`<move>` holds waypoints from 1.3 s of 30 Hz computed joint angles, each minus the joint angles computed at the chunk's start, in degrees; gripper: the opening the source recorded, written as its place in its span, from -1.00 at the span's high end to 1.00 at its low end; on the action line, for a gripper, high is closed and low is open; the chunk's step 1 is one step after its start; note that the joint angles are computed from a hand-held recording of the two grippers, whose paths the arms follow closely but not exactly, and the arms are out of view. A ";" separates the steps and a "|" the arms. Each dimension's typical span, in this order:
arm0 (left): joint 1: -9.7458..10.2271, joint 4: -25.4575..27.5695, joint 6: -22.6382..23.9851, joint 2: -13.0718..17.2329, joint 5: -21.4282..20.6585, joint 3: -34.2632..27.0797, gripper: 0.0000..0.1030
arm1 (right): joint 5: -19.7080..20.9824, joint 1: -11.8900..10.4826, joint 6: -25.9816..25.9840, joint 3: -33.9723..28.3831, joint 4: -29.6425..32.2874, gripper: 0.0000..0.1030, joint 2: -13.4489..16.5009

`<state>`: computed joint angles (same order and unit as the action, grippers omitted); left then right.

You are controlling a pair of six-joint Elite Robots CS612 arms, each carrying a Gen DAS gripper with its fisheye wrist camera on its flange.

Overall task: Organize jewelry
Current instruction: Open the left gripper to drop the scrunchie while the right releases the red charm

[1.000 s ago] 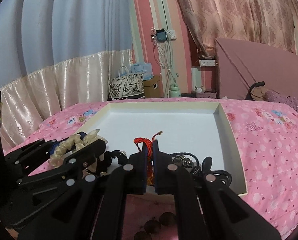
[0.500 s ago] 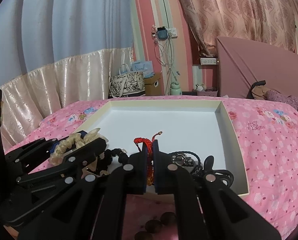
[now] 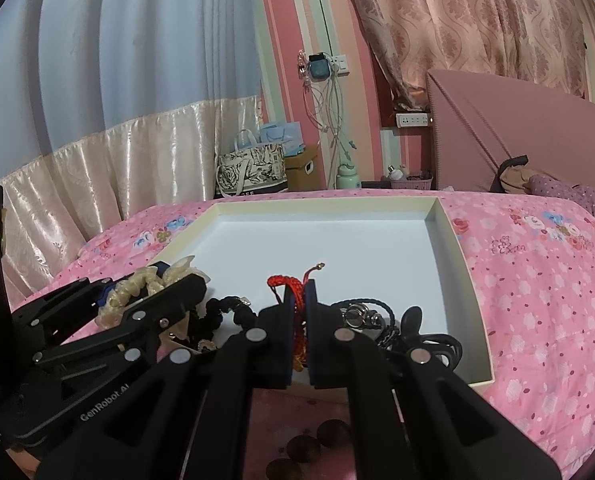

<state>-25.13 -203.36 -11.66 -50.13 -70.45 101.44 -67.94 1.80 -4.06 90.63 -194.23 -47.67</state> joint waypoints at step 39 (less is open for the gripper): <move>0.37 0.89 -3.30 0.07 1.23 -0.48 -0.44 | -2.63 -0.13 3.17 0.24 -1.03 0.13 0.01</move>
